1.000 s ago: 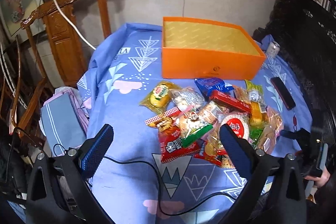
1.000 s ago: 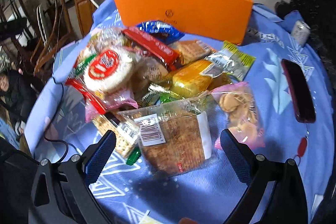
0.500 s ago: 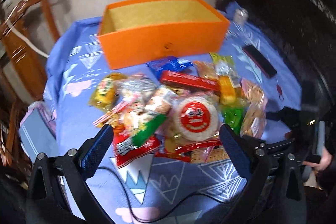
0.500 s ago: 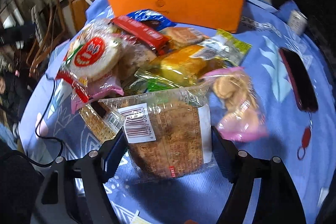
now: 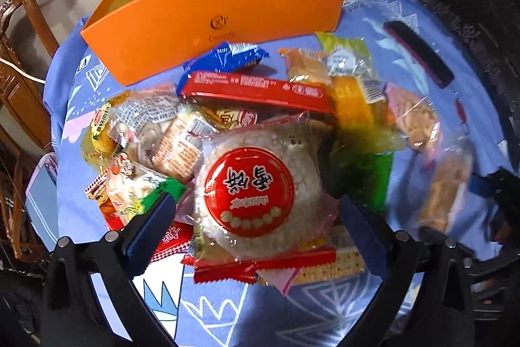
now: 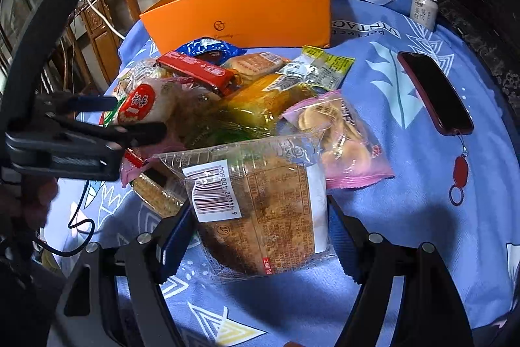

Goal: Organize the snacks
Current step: 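Reach the left tool to the round red-labelled cake while the right tool grasps a clear bread pack, then carry the cake in the left tool and bread pack in the right tool into the orange box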

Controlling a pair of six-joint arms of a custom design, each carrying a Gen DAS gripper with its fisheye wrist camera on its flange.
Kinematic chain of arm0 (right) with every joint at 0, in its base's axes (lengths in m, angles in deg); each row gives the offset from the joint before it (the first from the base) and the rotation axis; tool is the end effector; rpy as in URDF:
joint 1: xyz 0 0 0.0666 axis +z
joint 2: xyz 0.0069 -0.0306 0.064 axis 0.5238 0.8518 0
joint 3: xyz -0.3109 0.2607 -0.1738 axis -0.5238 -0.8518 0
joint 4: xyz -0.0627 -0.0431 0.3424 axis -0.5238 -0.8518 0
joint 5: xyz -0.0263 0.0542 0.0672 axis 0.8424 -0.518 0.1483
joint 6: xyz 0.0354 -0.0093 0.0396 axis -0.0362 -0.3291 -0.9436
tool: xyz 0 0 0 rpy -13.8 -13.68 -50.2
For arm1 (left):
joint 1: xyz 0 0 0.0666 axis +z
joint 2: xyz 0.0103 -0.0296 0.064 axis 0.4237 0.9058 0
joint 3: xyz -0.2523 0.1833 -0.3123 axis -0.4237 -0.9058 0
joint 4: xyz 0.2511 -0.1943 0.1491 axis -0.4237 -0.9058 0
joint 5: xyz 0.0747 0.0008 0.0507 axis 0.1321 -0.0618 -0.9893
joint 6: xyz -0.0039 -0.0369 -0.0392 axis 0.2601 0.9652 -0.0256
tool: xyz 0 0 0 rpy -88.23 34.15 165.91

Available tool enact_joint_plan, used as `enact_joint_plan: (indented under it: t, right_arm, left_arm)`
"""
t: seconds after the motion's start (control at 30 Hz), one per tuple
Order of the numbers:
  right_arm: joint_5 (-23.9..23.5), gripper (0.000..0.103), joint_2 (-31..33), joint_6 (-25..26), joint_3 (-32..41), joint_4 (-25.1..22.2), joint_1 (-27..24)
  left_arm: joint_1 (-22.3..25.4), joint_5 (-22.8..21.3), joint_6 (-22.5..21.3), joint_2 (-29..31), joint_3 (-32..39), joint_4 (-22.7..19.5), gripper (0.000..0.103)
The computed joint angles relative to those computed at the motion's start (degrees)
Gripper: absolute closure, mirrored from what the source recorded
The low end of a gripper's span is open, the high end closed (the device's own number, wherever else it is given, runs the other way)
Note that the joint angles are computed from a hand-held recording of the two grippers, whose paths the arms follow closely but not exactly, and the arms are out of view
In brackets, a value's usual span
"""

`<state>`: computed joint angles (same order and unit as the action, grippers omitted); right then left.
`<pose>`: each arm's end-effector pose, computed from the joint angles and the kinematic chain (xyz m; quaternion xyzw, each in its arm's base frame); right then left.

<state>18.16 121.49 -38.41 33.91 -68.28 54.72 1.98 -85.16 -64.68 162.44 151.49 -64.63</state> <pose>0.4446 0.1890 0.5166 -0.0291 0.9592 0.0963 0.2643 0.5477 -0.2305 0.5073 0.1920 0.9603 0.0055 0.2025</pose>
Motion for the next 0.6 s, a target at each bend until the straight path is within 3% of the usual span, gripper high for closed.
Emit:
enact_joint_plan:
  t: [0.13, 0.27, 0.33, 0.6]
  right_arm:
    - [-0.22, 0.026, -0.01, 0.37, 0.02, 0.29, -0.63]
    - [-0.23, 0.026, 0.13, 0.67, 0.21, 0.16, -0.67]
    - [-0.09, 0.026, 0.14, 0.76, 0.24, 0.23, -0.55]
    - [0.62, 0.026, -0.29, -0.02, 0.76, 0.55, -0.32]
  left_arm:
    - [0.1, 0.42, 1.44, -0.75, -3.14, 3.55, 0.004]
    - [0.57, 1.62, 1.75, -1.75, -5.08, 6.79, 0.03]
    - [0.93, 2.26, 1.8, -2.11, -5.72, 7.92, 0.034]
    - [1.86, 5.88, 1.84, -5.42, -7.8, 11.55, 0.034]
